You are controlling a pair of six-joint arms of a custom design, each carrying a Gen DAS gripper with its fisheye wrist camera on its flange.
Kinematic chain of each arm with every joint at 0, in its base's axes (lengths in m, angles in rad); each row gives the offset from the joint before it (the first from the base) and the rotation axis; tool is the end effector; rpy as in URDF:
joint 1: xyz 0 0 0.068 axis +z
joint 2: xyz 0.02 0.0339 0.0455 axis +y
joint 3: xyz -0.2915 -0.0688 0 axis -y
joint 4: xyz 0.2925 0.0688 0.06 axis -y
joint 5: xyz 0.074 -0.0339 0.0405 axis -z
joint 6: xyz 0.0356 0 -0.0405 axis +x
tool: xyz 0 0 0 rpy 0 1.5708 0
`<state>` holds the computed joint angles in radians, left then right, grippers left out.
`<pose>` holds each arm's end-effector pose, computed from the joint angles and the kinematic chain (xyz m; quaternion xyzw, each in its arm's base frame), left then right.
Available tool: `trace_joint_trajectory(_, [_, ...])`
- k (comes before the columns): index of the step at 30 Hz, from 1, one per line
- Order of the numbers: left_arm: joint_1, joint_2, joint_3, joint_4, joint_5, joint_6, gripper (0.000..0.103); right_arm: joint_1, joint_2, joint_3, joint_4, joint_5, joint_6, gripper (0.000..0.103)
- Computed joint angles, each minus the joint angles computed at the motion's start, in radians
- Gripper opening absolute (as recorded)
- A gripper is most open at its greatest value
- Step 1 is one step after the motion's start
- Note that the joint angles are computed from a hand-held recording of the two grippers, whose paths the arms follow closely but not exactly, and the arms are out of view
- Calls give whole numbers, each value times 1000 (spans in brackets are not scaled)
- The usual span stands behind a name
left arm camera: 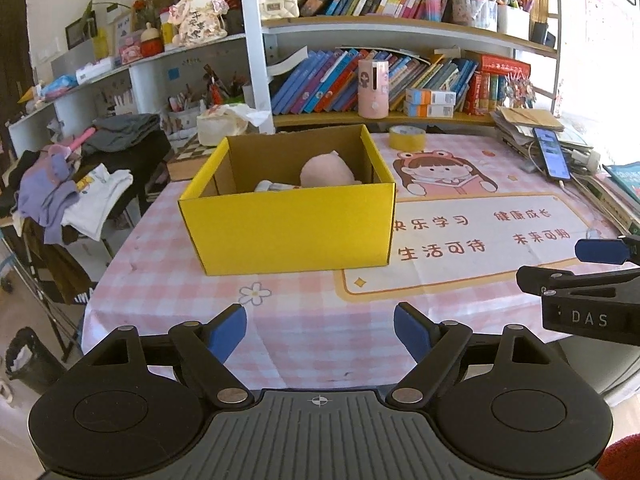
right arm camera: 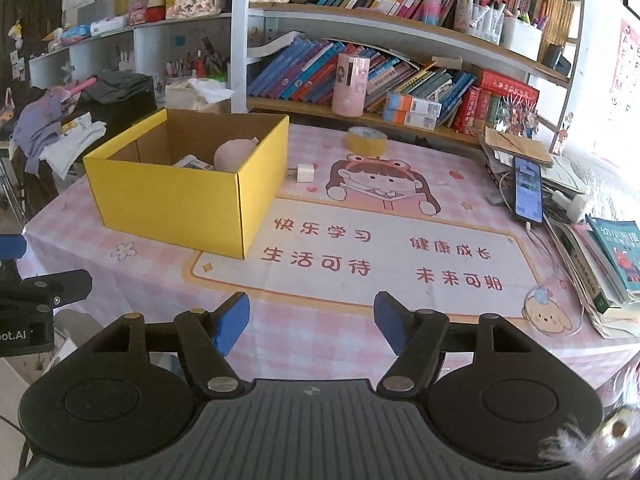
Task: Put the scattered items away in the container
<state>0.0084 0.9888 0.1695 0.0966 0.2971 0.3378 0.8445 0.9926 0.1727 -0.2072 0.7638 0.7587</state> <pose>0.1844 -0.0089 0.1128 0.2079 0.8792 -0.0628 0.4241 0.1218 0.1001 0.0994 0.0616 0.8974 -0.0707 0.4312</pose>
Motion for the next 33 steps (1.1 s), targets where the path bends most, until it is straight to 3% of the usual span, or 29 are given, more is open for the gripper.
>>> trace_joint_trajectory(14, [-91, 113, 38, 31, -24, -16, 85, -30, -20, -4, -67, -4, 30, 82])
trace_joint_trajectory(18, [-138, 165, 47, 71, -47, -21, 86, -67, -14, -16, -25, -12, -12, 83])
trace_joint_trajectory(22, [-152, 211, 59, 94, -53, -32, 93, -116, 6, -20, 22, -45, -64, 83])
trace_joint_trajectory(33, [-237, 318, 99, 142, -81, -65, 93, -260, 14, -43, 112, -130, -193, 85])
